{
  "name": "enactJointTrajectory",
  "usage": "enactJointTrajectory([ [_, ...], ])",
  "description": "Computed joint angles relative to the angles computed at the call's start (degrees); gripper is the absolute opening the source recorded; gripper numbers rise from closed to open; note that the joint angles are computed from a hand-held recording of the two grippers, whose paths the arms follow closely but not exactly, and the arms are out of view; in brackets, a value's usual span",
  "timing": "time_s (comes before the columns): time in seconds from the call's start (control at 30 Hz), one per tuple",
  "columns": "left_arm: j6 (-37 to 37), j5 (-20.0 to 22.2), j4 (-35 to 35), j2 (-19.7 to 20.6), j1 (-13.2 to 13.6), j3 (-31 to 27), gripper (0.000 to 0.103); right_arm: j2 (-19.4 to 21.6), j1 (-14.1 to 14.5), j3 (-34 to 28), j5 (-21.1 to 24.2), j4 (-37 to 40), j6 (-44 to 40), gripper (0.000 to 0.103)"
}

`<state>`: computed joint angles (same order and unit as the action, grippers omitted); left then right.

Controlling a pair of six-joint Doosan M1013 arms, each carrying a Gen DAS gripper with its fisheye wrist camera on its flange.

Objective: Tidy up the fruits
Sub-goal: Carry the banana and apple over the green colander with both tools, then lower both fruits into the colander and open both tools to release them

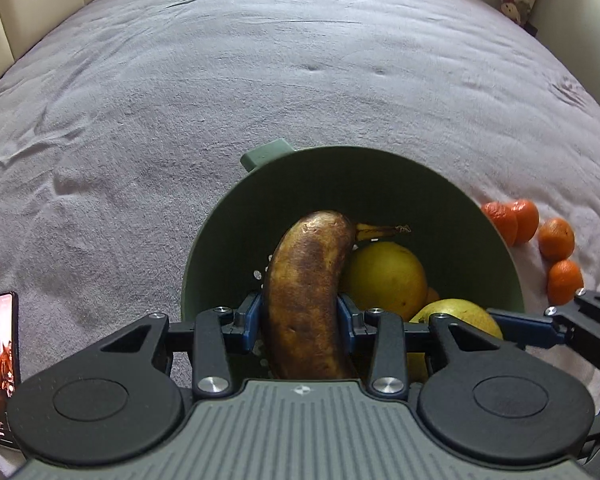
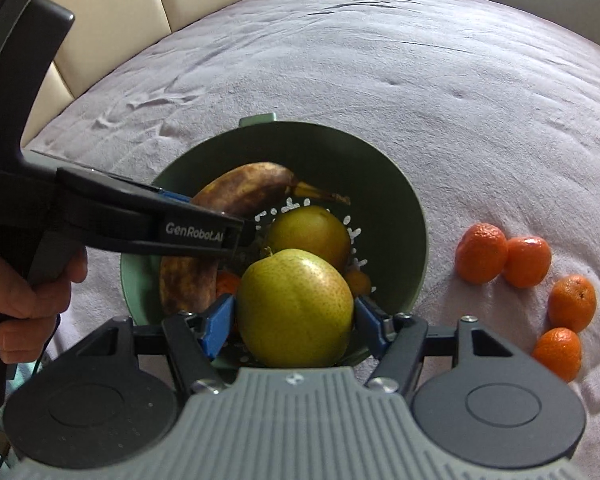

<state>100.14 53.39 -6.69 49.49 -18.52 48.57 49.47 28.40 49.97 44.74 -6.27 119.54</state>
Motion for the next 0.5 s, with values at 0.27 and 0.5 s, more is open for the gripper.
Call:
enactJointTrajectory([
  [0.27,0.27,0.31,2.32,0.16,-0.4,0.02,0.044,0.74,0.35,-1.55,1.68,-1.64,-1.42,0.063],
  [0.5,0.32,-0.45,1.82,0.13,-0.18,0.39,0.046,1.09,0.41,-2.73,3.21,-1.32,-4.42,0.063],
])
